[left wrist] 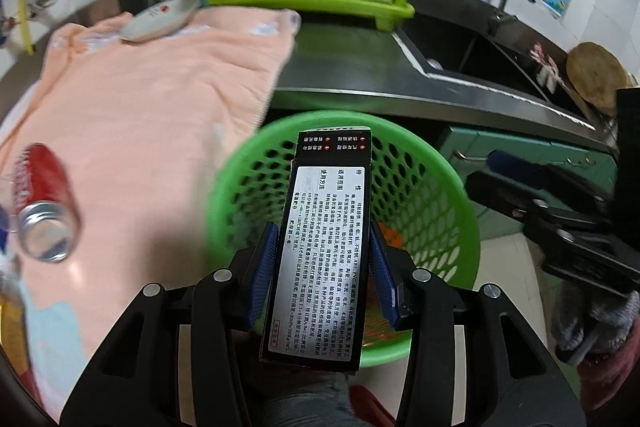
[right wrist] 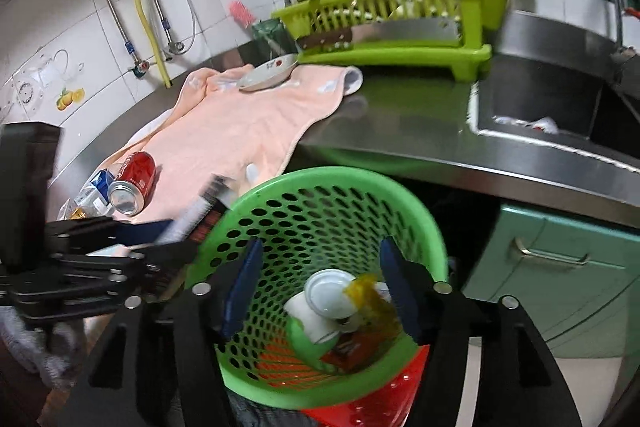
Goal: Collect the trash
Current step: 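Lower the black box into the green basket and open the left gripper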
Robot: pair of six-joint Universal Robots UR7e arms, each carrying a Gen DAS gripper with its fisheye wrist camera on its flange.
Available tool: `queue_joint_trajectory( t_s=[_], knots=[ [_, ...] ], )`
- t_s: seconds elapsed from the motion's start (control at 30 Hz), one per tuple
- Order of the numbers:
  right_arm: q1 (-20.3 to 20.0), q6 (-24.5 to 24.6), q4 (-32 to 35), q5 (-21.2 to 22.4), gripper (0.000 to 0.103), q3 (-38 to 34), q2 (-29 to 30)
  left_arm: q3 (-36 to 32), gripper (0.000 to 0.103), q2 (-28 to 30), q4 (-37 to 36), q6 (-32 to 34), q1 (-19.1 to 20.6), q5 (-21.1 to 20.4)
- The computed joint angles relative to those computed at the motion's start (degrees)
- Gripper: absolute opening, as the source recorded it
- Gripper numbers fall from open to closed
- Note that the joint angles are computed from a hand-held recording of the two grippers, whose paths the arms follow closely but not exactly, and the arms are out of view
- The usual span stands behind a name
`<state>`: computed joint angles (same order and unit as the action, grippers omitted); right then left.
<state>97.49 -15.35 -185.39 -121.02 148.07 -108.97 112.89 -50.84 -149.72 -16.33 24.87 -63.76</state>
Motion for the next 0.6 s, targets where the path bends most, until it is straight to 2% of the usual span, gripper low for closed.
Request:
queue_joint_trajectory(
  t_s=[0.23,0.33,0.43,0.6],
  knots=[
    [-1.3,0.4,-1.8,-0.8,0.080,1.9,-4.0,-2.4,0.046,5.0,0.1,-0.8,0.5,-4.1],
    [-2.4,1.5,-2.4,-0.7,0.083,2.3,-5.3,-2.8,0.046,6.1,-0.2,-0.6,0.5,-5.0],
    [-2.7,2.2,-2.7,-0.7,0.084,2.7,-6.0,-3.3,0.056,6.9,0.2,-0.9,0.9,-6.2],
    [-2.1,2.5,-3.7,-1.0,0.086,2.8,-5.5,-2.7,0.062,6.6,-0.5,-1.2,1.0,-6.2]
  ],
)
